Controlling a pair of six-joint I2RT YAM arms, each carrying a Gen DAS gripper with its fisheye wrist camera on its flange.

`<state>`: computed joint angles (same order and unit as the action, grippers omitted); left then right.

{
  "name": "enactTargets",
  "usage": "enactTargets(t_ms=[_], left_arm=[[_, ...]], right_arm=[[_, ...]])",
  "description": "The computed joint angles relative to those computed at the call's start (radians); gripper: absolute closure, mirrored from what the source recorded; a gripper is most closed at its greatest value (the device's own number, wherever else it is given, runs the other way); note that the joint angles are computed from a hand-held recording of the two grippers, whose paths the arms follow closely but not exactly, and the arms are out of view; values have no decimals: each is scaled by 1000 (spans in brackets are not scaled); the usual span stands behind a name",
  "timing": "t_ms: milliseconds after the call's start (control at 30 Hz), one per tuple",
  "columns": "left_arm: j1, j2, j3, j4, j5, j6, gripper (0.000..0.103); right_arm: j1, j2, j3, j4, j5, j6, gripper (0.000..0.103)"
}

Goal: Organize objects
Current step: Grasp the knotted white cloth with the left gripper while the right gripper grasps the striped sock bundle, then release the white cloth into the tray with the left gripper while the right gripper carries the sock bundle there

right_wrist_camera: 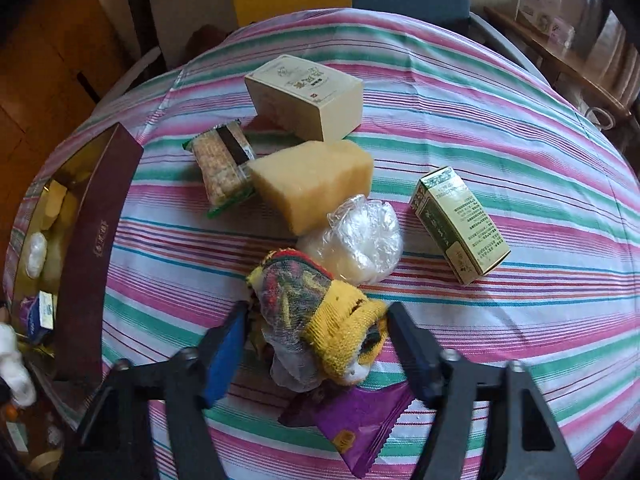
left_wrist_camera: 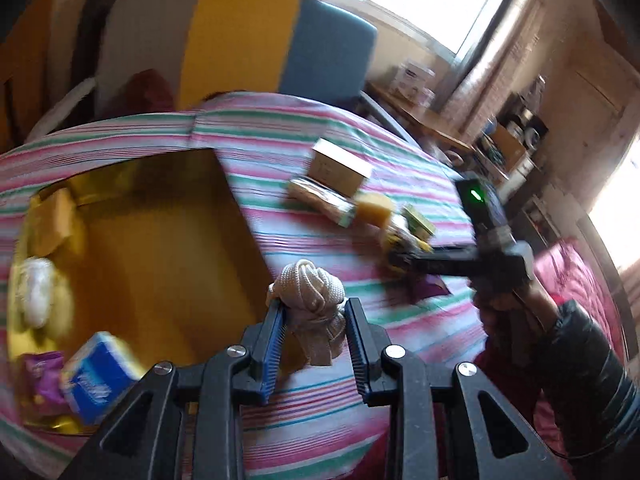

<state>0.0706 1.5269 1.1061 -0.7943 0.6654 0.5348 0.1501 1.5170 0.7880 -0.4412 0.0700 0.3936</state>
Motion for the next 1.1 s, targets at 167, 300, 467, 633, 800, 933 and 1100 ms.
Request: enactTargets(t_ms=[167,300,467,633,800,933,1100], left_arm=[[221,148,174,-22,-25,21,73],[303,270,294,-34,-61,11,73],[293,372,367,-8,-115,-9,73],[236,421,337,66,-230,-13,73],[221,498,343,132,-346,-23,70],[235,472,309,154,-322,-6,63],[276,396,258,167,-264,-14,62]], right_arm=[[27,-23,-10,-1,37,-16,63],[24,-31,-13,-4,38,-11,63],[32,-21,-8,-7,44,-15,63],[36,-17,-7,-3,48,-6,63],[40,-8,-2,-1,54,-6,63],[36,-14,-6,0,57,-4,63],[24,-49,-22,8,63,7,63]])
